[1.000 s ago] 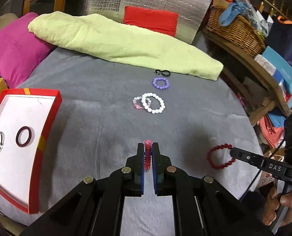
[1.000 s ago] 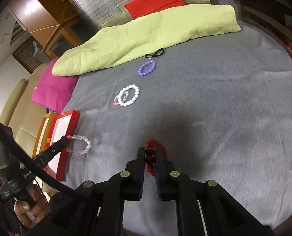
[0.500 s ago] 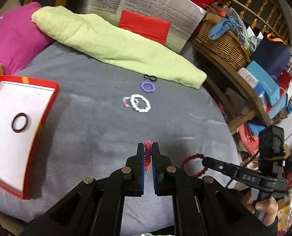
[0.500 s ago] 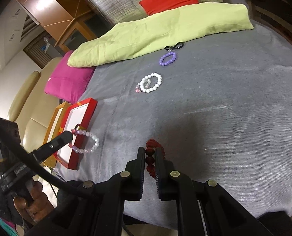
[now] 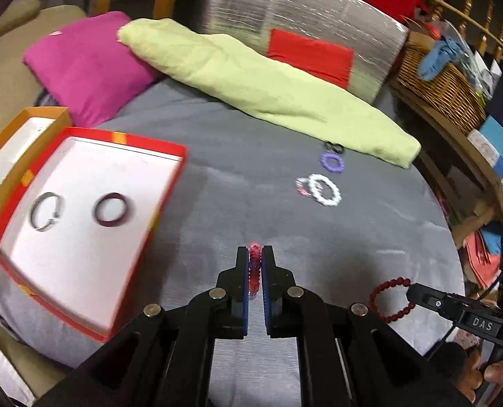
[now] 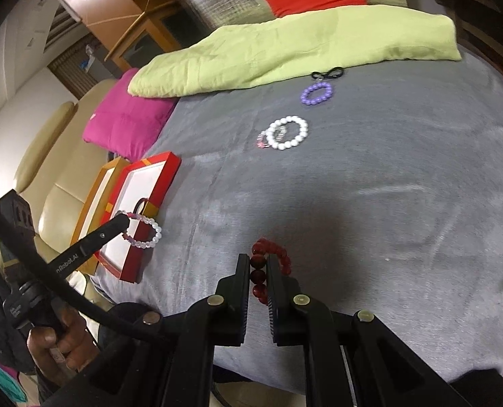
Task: Organize jewelry
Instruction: 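Carry both beaded bracelets to the tray and open both grippers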
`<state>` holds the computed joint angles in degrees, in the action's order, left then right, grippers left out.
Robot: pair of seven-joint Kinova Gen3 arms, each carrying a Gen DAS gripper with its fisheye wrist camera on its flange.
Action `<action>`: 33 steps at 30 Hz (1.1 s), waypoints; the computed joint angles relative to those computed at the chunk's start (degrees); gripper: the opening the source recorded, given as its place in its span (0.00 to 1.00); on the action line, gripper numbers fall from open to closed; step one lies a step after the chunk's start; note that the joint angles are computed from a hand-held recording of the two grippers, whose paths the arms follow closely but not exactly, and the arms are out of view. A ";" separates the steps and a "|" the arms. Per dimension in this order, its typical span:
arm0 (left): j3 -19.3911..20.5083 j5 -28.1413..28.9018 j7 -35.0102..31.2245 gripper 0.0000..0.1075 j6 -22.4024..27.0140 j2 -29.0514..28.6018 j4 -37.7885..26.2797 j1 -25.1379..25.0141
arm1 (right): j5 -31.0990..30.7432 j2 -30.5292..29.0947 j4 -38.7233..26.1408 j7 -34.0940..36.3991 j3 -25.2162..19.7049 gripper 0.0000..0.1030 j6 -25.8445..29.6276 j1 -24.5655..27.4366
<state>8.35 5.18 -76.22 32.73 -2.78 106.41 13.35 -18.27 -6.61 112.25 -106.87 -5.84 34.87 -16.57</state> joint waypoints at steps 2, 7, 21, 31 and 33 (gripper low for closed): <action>-0.68 -0.36 0.49 0.07 -0.29 -0.74 0.47 -0.75 | 1.90 1.44 -2.16 -1.20 -1.26 0.10 0.67 -0.53; -3.28 0.56 -0.39 0.07 -0.46 -2.71 1.76 -3.85 | 6.78 5.73 -8.42 -3.75 -3.50 0.10 2.11 -2.88; -7.63 2.96 -3.84 0.07 -0.16 -2.91 3.58 -11.32 | 18.60 20.47 -31.11 -6.86 -4.30 0.10 10.43 -13.18; -8.75 7.83 -10.44 0.07 0.57 1.04 2.30 -13.79 | 19.47 31.76 -47.25 -6.19 -2.51 0.10 16.04 -17.02; -9.08 10.02 -12.76 0.07 0.85 2.03 1.81 -14.53 | 18.86 34.64 -51.29 -5.82 -2.26 0.10 17.71 -17.43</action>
<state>-0.73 15.20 -88.98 33.58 -0.75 108.23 -1.18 0.58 28.04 60.96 -112.70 -8.10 52.59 -34.00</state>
